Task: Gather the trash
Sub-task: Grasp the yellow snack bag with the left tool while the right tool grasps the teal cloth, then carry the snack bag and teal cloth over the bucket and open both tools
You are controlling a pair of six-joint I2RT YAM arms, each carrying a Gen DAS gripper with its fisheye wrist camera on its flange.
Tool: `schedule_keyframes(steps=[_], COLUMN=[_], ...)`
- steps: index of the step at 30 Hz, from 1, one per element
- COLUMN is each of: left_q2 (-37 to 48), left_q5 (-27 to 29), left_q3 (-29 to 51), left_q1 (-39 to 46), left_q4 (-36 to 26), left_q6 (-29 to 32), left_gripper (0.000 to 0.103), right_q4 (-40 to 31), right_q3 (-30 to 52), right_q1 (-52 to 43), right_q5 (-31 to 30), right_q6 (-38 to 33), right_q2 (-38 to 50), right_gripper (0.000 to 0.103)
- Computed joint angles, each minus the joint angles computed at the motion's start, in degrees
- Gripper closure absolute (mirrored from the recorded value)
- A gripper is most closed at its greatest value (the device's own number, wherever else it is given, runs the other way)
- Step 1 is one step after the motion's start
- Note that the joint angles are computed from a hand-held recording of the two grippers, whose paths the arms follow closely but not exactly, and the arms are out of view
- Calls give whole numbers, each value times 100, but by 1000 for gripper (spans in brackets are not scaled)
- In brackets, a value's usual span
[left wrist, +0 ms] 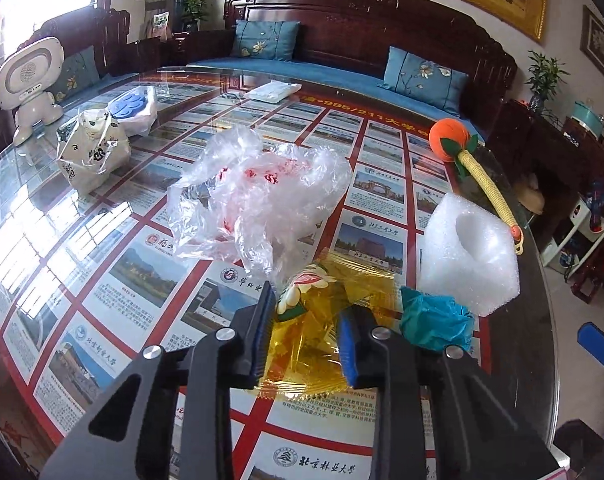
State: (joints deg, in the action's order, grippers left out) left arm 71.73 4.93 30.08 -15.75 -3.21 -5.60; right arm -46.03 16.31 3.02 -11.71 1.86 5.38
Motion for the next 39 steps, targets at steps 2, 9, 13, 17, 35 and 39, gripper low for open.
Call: schedule_keyframes(steps=[2,9,13,17,35,39], left_q2=[-285,-1186,-1389,-1387,-2798,-3457], left_q5=[84,573,1273,1742,2137,1944], left_q3=[-108,-345,-344,-366,-427,-267], left_q1=[63,404,925,1331,1297,998], left_q4=[-100,-549,-792,-927,-2064,-2611], left_q6=[106,392,563,733,1002,884], left_gripper=[76,77,77,77,77,77], right_q4=[237,1232,1941,2588,1587,608], right_q3=[-29,-37,87,397,298,422], right_q1=[440,1198,1439,1408,989,420], right_q5=[363,1011,1252,1207,827,294], right_q6=[213,576,598,603,166,-119], right_q2=[230,1534,2666,3997,2894,1848], right_gripper=[12,12,13,14,63,63])
